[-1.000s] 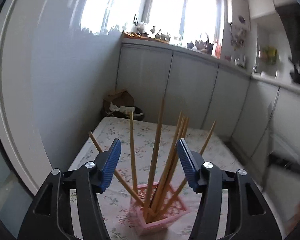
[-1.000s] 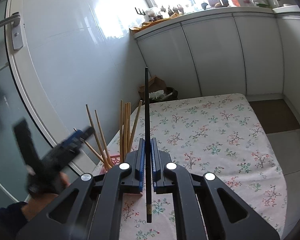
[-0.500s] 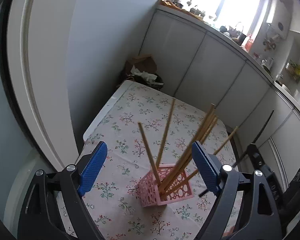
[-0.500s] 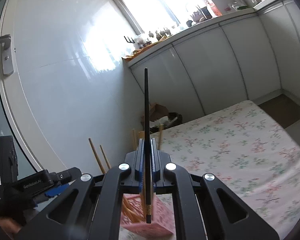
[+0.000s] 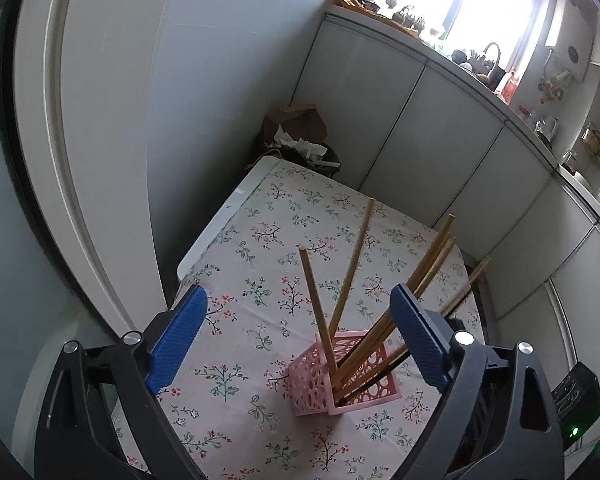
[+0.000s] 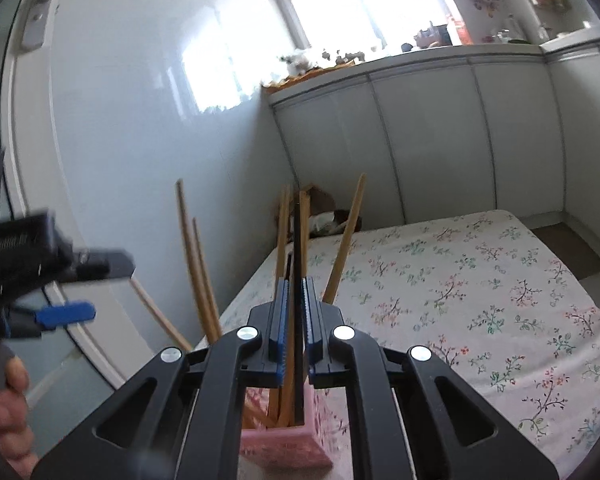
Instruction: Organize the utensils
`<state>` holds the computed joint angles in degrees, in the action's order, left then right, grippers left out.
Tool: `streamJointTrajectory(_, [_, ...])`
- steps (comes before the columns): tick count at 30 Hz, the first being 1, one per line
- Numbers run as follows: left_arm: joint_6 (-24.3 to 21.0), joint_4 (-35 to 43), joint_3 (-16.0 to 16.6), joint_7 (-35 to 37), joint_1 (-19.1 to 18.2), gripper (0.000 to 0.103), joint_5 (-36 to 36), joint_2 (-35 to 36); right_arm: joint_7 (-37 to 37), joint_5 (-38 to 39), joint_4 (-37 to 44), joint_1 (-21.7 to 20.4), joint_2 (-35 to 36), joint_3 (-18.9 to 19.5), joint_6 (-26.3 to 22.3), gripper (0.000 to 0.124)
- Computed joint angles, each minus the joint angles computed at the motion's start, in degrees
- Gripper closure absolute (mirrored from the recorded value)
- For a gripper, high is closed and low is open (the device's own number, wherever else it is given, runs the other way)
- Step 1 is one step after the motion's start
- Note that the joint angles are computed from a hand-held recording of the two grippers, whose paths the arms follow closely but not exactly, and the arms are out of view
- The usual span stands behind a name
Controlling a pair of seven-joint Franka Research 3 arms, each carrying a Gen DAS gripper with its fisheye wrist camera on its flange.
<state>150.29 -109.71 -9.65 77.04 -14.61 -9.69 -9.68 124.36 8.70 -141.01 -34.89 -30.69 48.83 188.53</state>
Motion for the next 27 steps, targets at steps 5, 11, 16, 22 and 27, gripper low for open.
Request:
streamJointTrajectory(5, [-1.17,0.3,-0.42,0.39,-0.2,0.014,1.18,-0.37,-3.51,-1.29,-1.27,12.35,0.09,-11.34,-4.1,0.104])
streamJointTrajectory(11, [-4.24,0.68,-0.57,2.53,-1.37,0.009,1.41,-2.91,-5.58,-2.63,-0.84,25.66,-7.23,-26.0,-17.8,0.071])
streamJointTrajectory(16, [-8.33,-0.97,-2.87,2.19,-1.51,0.007,9.72,-8.27,-9.04,-1.33,0.03,36.89,-15.08,-36.92,-32.74,0.058])
streamJointTrajectory(22, [-10.28,-9.41,-4.08,3.0,-4.58,0.007,14.8,-19.62,-9.73,-1.11,-1.48,40.52,-27.05,-37.54,-48.69,0.043])
streamJointTrajectory(27, [-12.6,-16.27,-4.18,0.12,-7.03,0.007,14.3,-29.14,-11.44,-0.9,-1.62,43.59,-32.98,-36.24,-55.53,0.034])
